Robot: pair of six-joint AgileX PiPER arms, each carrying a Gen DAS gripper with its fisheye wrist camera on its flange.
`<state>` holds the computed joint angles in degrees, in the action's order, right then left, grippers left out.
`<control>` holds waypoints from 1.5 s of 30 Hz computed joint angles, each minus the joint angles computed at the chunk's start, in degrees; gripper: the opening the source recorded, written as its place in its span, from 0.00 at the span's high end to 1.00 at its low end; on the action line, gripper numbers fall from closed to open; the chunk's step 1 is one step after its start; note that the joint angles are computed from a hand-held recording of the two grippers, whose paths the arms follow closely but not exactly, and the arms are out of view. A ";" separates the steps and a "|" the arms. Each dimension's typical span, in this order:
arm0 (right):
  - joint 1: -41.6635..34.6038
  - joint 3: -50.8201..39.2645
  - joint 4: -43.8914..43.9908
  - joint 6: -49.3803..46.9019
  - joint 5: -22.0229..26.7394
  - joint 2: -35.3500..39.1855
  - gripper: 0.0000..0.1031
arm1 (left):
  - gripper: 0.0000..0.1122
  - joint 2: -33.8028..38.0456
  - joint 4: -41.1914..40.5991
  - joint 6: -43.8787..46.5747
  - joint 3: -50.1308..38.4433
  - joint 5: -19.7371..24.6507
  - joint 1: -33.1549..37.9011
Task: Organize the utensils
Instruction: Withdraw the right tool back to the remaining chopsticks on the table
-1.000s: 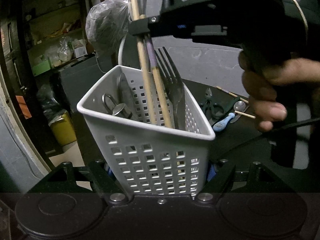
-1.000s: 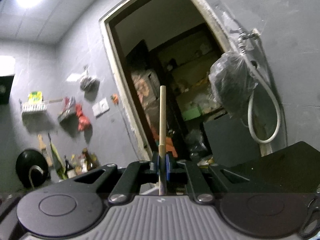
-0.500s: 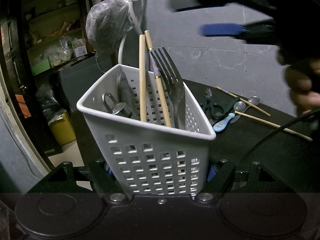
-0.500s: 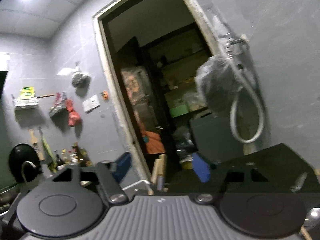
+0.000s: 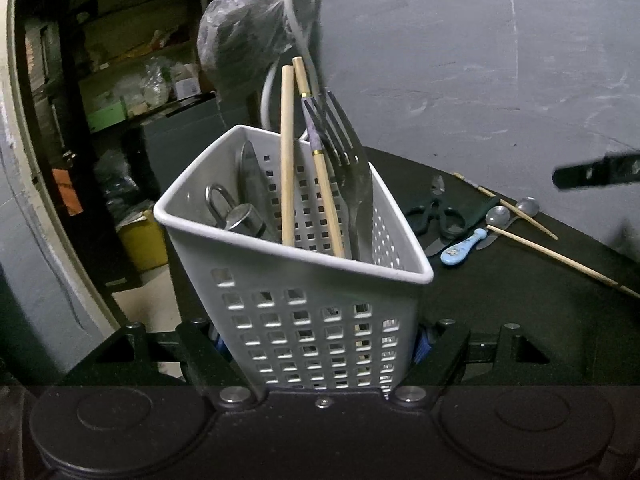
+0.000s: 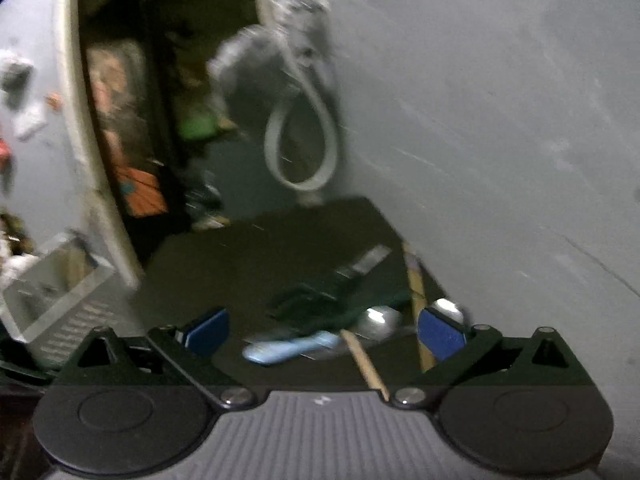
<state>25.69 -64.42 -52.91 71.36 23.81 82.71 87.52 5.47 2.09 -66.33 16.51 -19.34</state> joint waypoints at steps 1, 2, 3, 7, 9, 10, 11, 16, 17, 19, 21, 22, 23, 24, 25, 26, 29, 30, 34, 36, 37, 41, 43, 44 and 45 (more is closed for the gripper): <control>-0.50 -0.90 0.70 -0.51 1.69 1.25 0.01 | 0.30 0.05 2.33 -2.69 -0.19 0.36 -0.44; -0.80 -1.87 1.21 -0.98 3.42 2.50 0.01 | 0.30 0.11 4.61 -5.28 -0.37 0.72 -0.85; -1.13 -3.01 2.00 -1.95 5.26 3.88 0.01 | 0.30 0.18 6.15 -6.97 -0.53 1.03 -1.09; -1.84 -7.24 2.28 -5.66 10.64 9.91 0.09 | 0.30 0.10 11.78 -13.34 -0.82 2.26 -2.31; -2.19 -7.80 1.66 -6.06 11.15 11.62 0.13 | 0.30 0.08 14.32 -16.32 -0.86 2.39 -2.77; -2.25 -8.44 1.76 -6.64 11.65 12.43 0.17 | 0.30 0.41 14.99 -17.13 -1.43 2.77 -2.96; -2.61 -9.14 1.59 -6.98 11.62 13.38 0.20 | 0.30 0.44 15.73 -18.05 -1.41 2.84 -3.11; -5.29 -14.53 7.94 -14.13 12.10 17.99 0.39 | 0.30 0.78 19.14 -21.97 -1.77 3.36 -3.92; -5.59 -15.37 9.51 -15.58 12.48 18.51 0.44 | 0.30 0.83 19.38 -22.25 -1.82 3.41 -3.97; -6.55 -17.57 12.78 -18.49 13.15 20.16 0.49 | 0.30 0.76 18.90 -21.67 -1.72 3.32 -3.88; -7.53 -18.95 15.76 -20.66 13.21 21.08 0.53 | 0.30 0.74 18.78 -21.56 -1.72 3.31 -3.86; -7.84 -19.31 16.73 -21.41 13.30 21.15 0.57 | 0.30 0.77 18.82 -21.62 -1.76 3.32 -3.89; -8.23 -19.82 17.65 -22.28 13.32 21.38 0.69 | 0.30 0.80 18.83 -21.61 -1.80 3.33 -3.91; -8.48 -20.36 18.27 -23.00 13.56 21.62 0.77 | 0.30 0.74 18.67 -21.42 -1.74 3.30 -3.85; -8.62 -20.66 18.84 -23.69 13.88 21.68 0.88 | 0.30 0.79 18.70 -21.48 -1.78 3.28 -3.86; -8.83 -21.05 19.59 -24.52 13.97 21.88 0.92 | 0.30 0.84 18.81 -21.59 -1.82 3.25 -3.89; -8.87 -22.04 20.80 -26.56 14.99 22.11 0.93 | 0.30 0.76 18.65 -21.39 -1.72 3.25 -3.84; -8.83 -21.86 20.97 -26.80 15.00 21.83 0.93 | 0.30 0.76 18.65 -21.39 -1.72 3.25 -3.84; -7.94 -20.71 20.48 -27.78 15.54 19.73 0.94 | 0.30 0.60 17.09 -19.64 -1.31 2.42 -3.38; -7.55 -19.91 21.33 -29.04 16.22 17.91 0.94 | 0.30 0.29 15.46 -17.84 -0.82 1.81 -2.85; -7.52 -19.25 22.13 -29.99 16.44 16.77 0.94 | 0.30 0.24 14.96 -17.28 -0.67 1.57 -2.71; -7.27 -15.78 25.14 -35.01 18.28 11.47 0.94 | 0.30 -0.01 11.04 -13.07 0.10 0.26 -1.64; -7.08 -13.57 26.76 -37.50 19.51 8.67 0.94 | 0.30 -0.13 8.43 -10.24 0.34 -0.22 -1.07; -7.07 -12.63 27.69 -38.75 20.00 7.47 0.94 | 0.30 -0.11 6.99 -8.67 0.36 -0.40 -0.71; -7.14 -11.48 28.52 -39.84 20.26 6.27 0.94 | 0.30 -0.10 6.01 -7.56 0.36 -0.50 -0.53</control>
